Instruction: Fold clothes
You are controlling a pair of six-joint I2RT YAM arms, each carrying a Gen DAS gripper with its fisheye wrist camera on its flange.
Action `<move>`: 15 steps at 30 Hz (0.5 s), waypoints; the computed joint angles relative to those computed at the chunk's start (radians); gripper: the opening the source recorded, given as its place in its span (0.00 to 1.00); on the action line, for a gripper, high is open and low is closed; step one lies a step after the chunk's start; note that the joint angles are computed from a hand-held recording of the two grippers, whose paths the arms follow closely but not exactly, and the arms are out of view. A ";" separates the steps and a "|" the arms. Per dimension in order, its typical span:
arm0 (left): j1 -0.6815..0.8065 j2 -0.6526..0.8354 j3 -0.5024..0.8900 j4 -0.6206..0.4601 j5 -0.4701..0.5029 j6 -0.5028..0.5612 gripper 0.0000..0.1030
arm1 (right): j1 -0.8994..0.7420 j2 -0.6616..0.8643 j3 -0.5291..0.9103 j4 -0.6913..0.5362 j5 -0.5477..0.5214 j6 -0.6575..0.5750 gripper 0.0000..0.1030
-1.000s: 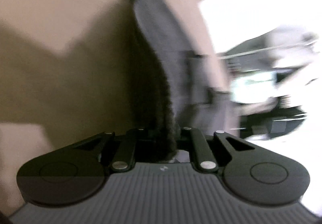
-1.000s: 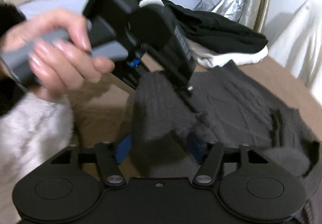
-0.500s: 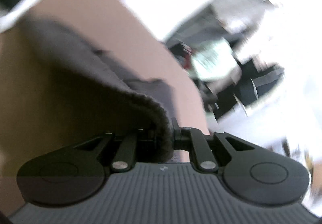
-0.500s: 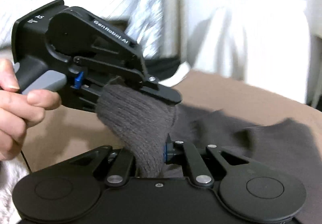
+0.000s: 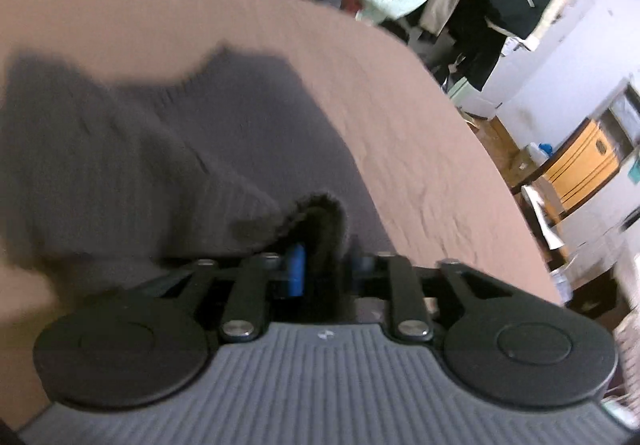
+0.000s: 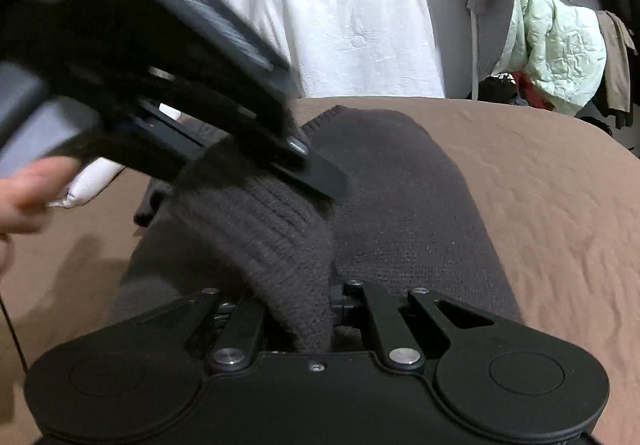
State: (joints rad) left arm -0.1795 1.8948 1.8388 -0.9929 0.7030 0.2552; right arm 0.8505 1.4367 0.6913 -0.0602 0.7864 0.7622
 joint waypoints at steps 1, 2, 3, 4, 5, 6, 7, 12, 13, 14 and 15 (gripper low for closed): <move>0.014 -0.052 -0.040 0.043 -0.026 0.027 0.70 | -0.009 -0.002 0.006 0.000 -0.008 -0.003 0.07; 0.032 -0.104 -0.093 0.091 -0.045 0.061 0.78 | -0.018 -0.010 0.010 -0.003 -0.018 -0.002 0.07; 0.052 -0.142 -0.143 0.121 -0.052 0.102 0.78 | -0.026 -0.028 0.009 -0.011 -0.029 0.005 0.08; 0.073 -0.178 -0.191 0.150 -0.057 0.143 0.78 | -0.035 -0.047 0.004 -0.018 -0.042 0.014 0.08; 0.094 -0.206 -0.235 0.167 -0.057 0.175 0.78 | -0.039 -0.071 -0.003 -0.034 -0.054 0.030 0.08; 0.111 -0.213 -0.266 0.152 -0.052 0.185 0.77 | -0.037 -0.094 0.001 -0.072 -0.058 0.053 0.09; 0.118 -0.199 -0.275 0.110 -0.062 0.185 0.76 | -0.036 -0.103 0.006 -0.108 -0.058 0.076 0.10; 0.058 -0.134 -0.300 0.015 -0.327 0.235 0.79 | -0.012 -0.088 0.002 -0.203 -0.047 0.127 0.12; 0.056 -0.139 -0.303 0.008 -0.341 0.242 0.79 | -0.001 -0.080 -0.001 -0.207 -0.042 0.131 0.12; 0.057 -0.131 -0.286 -0.014 -0.338 0.236 0.79 | 0.009 -0.076 -0.001 -0.212 -0.041 0.131 0.13; 0.059 -0.126 -0.277 -0.027 -0.335 0.236 0.79 | 0.017 -0.075 0.000 -0.216 -0.047 0.121 0.18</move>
